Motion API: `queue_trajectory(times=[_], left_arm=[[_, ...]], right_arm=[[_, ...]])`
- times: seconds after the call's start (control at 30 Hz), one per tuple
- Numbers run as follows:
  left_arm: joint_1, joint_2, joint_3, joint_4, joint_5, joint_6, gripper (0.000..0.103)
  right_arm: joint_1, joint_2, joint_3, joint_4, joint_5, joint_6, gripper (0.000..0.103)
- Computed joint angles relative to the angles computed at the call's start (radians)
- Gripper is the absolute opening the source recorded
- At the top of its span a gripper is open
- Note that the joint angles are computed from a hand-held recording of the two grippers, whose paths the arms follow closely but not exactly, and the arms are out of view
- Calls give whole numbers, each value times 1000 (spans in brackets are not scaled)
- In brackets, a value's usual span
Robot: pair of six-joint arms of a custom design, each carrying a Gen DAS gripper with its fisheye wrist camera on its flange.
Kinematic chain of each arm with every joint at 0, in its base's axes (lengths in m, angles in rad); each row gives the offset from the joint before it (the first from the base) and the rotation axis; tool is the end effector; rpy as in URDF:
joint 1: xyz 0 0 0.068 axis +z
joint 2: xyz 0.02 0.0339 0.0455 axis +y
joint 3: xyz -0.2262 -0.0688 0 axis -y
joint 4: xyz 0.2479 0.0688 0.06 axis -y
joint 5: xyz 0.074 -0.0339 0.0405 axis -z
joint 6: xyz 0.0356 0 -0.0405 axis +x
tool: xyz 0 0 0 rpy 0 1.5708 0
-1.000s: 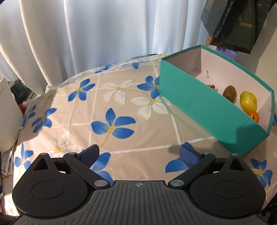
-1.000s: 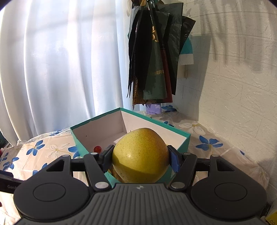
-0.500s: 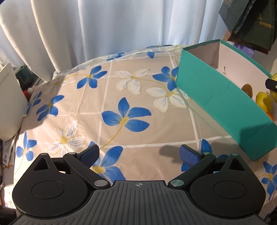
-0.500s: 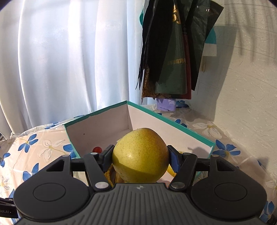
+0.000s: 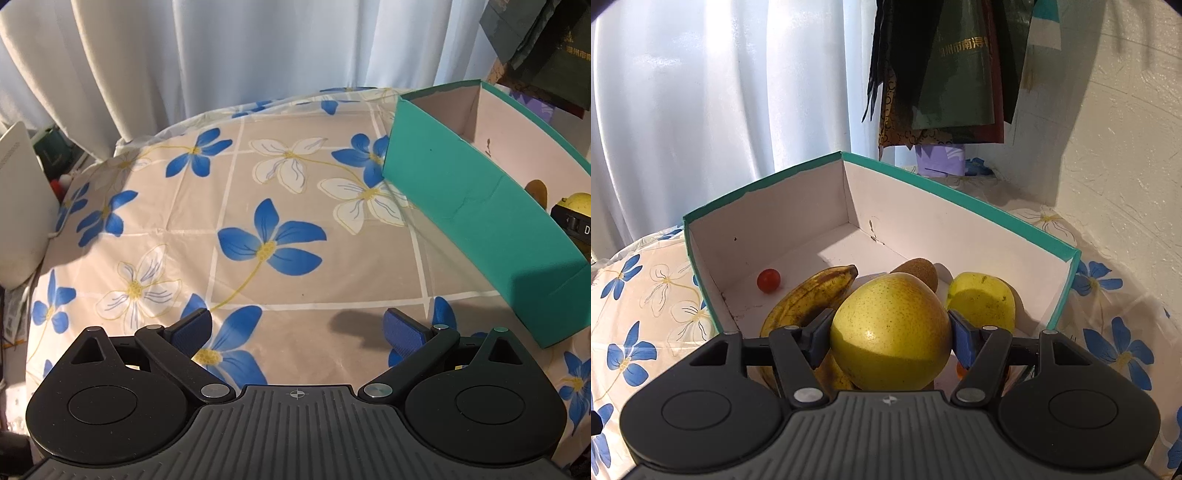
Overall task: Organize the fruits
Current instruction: 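Carry the yellow pear over the teal box and lower it in with the right tool, then open the right tool and withdraw it from the box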
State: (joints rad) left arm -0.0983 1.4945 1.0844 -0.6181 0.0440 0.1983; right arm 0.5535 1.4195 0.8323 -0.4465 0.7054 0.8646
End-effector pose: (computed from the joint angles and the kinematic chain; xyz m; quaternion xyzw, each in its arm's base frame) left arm 0.3089 -0.0320 0.2014 0.1481 0.9517 -0.0078 0.2686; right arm 0.2480 0.1261 0.1629 0.2307 0.8797 -0.0907 0.4058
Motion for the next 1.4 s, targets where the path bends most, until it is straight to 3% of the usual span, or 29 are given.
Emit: queue_trajectory(times=[0.27, 0.63, 0.73, 0.8, 0.9, 1.13, 1.27, 1.4], left_arm=[[-11, -15, -4, -14, 10, 12, 101], [-28, -68, -9, -51, 92, 49, 102], [-41, -81, -19, -57, 76, 63, 102], [-46, -90, -26, -57, 60, 65, 102], [-48, -100, -33, -56, 42, 64, 102], [-56, -119, -45, -65, -4, 64, 103], [-59, -133, -49, -72, -16, 57, 103], [-75, -134, -39, -103, -11, 78, 103]], right_arm=[[2, 4, 3, -13, 16, -2, 64], [-12, 7, 19, -31, -5, -12, 65], [1, 17, 37, -64, 34, -3, 78], [22, 2, 39, -92, 63, 8, 95], [61, -30, 39, -141, 105, 40, 102], [166, -92, 71, -356, 135, 244, 103], [260, -133, 69, -484, 158, 426, 103], [331, -154, 76, -591, 112, 599, 103]])
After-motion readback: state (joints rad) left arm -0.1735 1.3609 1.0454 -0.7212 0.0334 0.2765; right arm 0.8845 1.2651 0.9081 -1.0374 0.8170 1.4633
